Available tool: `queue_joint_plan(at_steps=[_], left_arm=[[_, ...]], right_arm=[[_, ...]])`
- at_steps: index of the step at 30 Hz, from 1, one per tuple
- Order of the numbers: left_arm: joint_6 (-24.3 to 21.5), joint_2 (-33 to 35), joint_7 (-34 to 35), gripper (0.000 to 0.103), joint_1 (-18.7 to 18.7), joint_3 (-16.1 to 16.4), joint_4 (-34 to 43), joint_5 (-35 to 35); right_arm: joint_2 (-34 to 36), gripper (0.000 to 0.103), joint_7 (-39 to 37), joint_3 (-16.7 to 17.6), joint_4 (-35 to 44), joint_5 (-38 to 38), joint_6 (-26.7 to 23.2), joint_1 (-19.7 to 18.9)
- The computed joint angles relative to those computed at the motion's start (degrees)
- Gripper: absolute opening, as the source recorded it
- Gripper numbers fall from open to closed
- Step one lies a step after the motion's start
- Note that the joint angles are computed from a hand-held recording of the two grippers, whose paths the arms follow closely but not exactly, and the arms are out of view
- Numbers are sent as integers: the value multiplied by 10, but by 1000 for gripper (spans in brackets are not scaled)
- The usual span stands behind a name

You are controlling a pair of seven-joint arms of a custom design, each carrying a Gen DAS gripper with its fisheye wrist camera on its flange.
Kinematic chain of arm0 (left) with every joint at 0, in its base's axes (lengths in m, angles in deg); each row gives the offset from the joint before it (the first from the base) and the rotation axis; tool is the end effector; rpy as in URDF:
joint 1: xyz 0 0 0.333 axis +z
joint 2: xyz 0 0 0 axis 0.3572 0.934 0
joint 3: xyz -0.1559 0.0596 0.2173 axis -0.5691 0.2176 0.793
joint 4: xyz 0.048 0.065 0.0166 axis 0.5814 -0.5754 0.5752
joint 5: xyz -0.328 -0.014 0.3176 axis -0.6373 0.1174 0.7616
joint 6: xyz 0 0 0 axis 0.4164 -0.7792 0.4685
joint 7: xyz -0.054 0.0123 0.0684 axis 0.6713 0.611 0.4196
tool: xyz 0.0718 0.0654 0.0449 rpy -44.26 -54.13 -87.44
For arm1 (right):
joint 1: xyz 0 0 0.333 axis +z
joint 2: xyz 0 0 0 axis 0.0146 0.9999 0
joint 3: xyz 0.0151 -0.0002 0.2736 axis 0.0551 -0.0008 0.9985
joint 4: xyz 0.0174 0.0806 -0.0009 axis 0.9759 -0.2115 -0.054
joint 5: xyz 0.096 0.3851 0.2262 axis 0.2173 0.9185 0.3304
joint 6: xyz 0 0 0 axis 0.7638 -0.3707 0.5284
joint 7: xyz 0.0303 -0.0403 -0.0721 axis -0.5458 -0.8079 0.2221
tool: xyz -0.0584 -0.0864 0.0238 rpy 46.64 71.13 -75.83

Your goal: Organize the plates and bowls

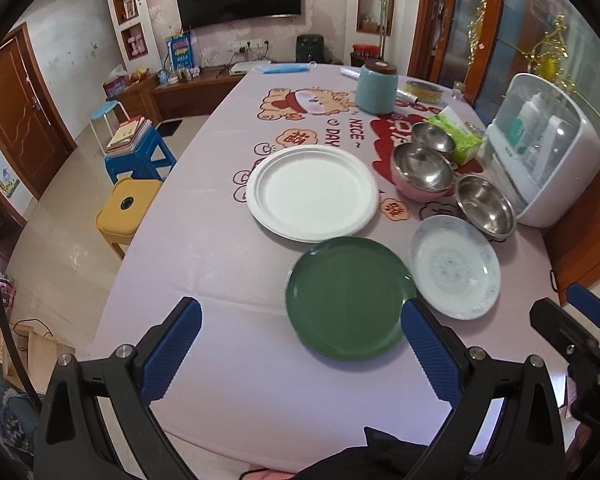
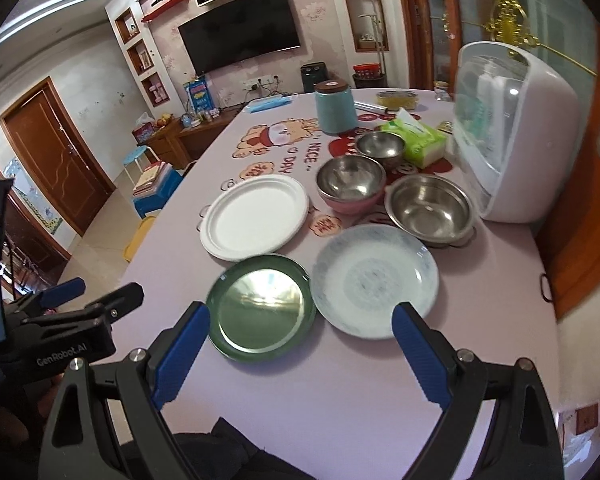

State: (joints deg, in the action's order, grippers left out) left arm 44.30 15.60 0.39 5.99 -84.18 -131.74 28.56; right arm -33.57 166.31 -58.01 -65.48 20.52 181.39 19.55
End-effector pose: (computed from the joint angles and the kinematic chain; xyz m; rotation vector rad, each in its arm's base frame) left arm 0.4924 -0.2717 0.5453 -1.8506 1.9469 -0.5649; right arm 0.4020 0.3454 0.5251 -1.6308 1.8443 -0.5079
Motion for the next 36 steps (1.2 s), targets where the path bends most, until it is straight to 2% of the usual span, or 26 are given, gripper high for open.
queue_joint_plan(at_steps=[6, 12, 20, 24, 28, 32, 36], left_arm=[[-17, 70, 53, 99, 16, 24, 65, -22], [-20, 150, 87, 99, 44, 34, 141, -31], [-25, 265, 114, 99, 75, 42, 254, -36], [-18, 318, 136, 99, 87, 43, 300, -52], [-10, 367, 150, 99, 97, 41, 338, -74], [17, 409, 177, 99, 112, 33, 362, -114], [34, 445, 177, 99, 115, 31, 380, -128]], right_arm=[[81, 93, -10, -11, 65, -10, 22, -9], [168, 93, -2, -34, 137, -38, 37, -7], [283, 93, 16, -85, 237, -76, 37, 22], [334, 93, 20, -114, 275, -82, 52, 41], [375, 93, 10, -139, 300, -71, 72, 55], [410, 93, -26, -155, 319, -31, 90, 63], [442, 93, -54, -167, 338, 10, 96, 70]])
